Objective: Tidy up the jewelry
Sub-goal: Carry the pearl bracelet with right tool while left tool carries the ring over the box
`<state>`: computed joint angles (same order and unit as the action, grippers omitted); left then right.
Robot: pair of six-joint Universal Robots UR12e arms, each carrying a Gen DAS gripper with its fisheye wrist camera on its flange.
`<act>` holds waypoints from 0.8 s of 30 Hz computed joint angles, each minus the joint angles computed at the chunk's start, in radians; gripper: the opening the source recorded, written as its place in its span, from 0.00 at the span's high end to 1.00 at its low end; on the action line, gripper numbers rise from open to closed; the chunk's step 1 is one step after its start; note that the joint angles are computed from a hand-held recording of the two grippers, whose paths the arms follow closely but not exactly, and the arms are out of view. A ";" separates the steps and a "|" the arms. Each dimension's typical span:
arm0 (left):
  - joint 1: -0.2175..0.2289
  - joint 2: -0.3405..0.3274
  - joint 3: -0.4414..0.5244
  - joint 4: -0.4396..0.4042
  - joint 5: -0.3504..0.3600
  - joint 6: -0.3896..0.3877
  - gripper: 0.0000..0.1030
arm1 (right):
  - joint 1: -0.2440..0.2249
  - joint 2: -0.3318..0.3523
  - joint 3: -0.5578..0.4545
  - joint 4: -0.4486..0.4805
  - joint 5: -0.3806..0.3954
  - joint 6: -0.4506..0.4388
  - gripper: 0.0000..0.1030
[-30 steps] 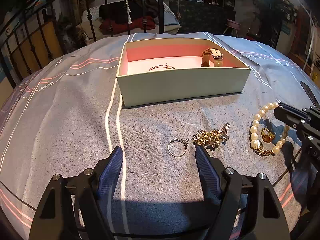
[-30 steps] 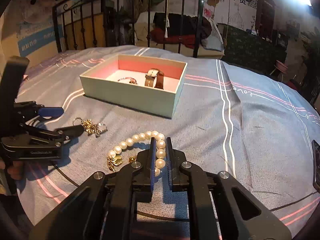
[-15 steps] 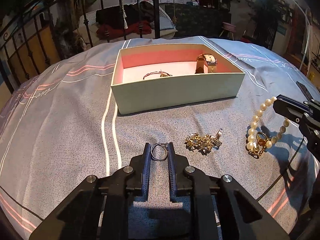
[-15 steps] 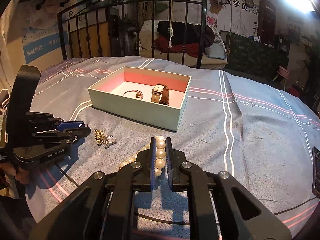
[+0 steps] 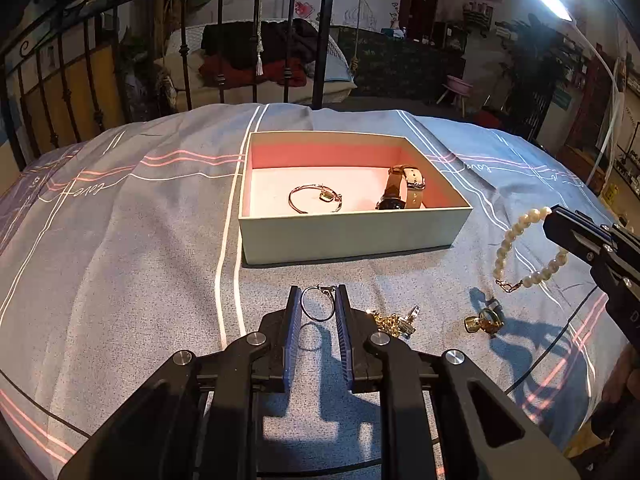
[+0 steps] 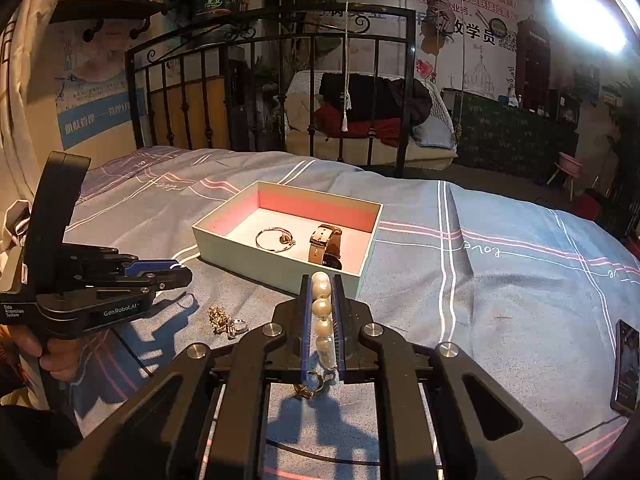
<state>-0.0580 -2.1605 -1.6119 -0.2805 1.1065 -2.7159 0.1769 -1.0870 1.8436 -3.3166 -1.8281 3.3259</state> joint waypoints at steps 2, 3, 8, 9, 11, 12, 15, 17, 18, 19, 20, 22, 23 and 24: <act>-0.002 0.002 -0.001 0.002 -0.003 0.000 0.84 | 0.001 0.000 0.000 -0.005 -0.001 0.002 0.90; -0.003 0.003 -0.001 0.000 -0.003 0.001 0.84 | 0.000 -0.001 0.000 -0.003 0.001 0.003 0.90; -0.004 0.003 0.011 -0.022 -0.010 -0.007 0.84 | 0.002 0.000 -0.007 0.008 0.003 -0.006 0.90; -0.005 0.002 0.017 -0.026 -0.013 -0.013 0.84 | -0.001 -0.001 -0.009 0.006 0.018 -0.004 0.90; -0.006 0.000 0.032 -0.033 -0.024 -0.020 0.84 | -0.011 -0.004 -0.016 0.003 0.057 0.012 0.90; -0.008 -0.002 0.040 -0.028 -0.024 -0.024 0.84 | -0.016 -0.004 -0.023 0.005 0.068 0.011 0.90; -0.018 -0.013 0.076 -0.036 -0.027 -0.027 0.84 | -0.024 0.003 -0.056 0.013 0.082 -0.009 0.90; -0.027 -0.024 0.103 -0.036 -0.017 -0.036 0.84 | -0.027 0.013 -0.085 0.015 0.083 -0.032 0.90; -0.031 -0.031 0.121 -0.043 -0.016 -0.040 0.84 | -0.030 0.018 -0.102 0.027 0.084 -0.044 0.90; -0.035 -0.039 0.140 -0.049 -0.013 -0.050 0.84 | -0.033 0.024 -0.118 0.034 0.088 -0.049 0.90; -0.039 -0.047 0.160 -0.063 -0.011 -0.056 0.84 | -0.037 0.032 -0.134 0.039 0.097 -0.052 0.90; -0.049 -0.064 0.199 -0.085 0.005 -0.069 0.84 | -0.044 0.048 -0.170 0.065 0.108 -0.059 0.90; -0.053 -0.073 0.219 -0.101 0.012 -0.069 0.84 | -0.045 0.058 -0.189 0.078 0.107 -0.064 0.90; -0.059 -0.081 0.235 -0.108 0.023 -0.072 0.84 | -0.048 0.067 -0.208 0.097 0.106 -0.070 0.90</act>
<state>-0.1167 -2.2420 -1.3771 -0.3885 1.1296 -2.7880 0.1294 -1.0196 1.6352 -3.2201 -1.7224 3.2560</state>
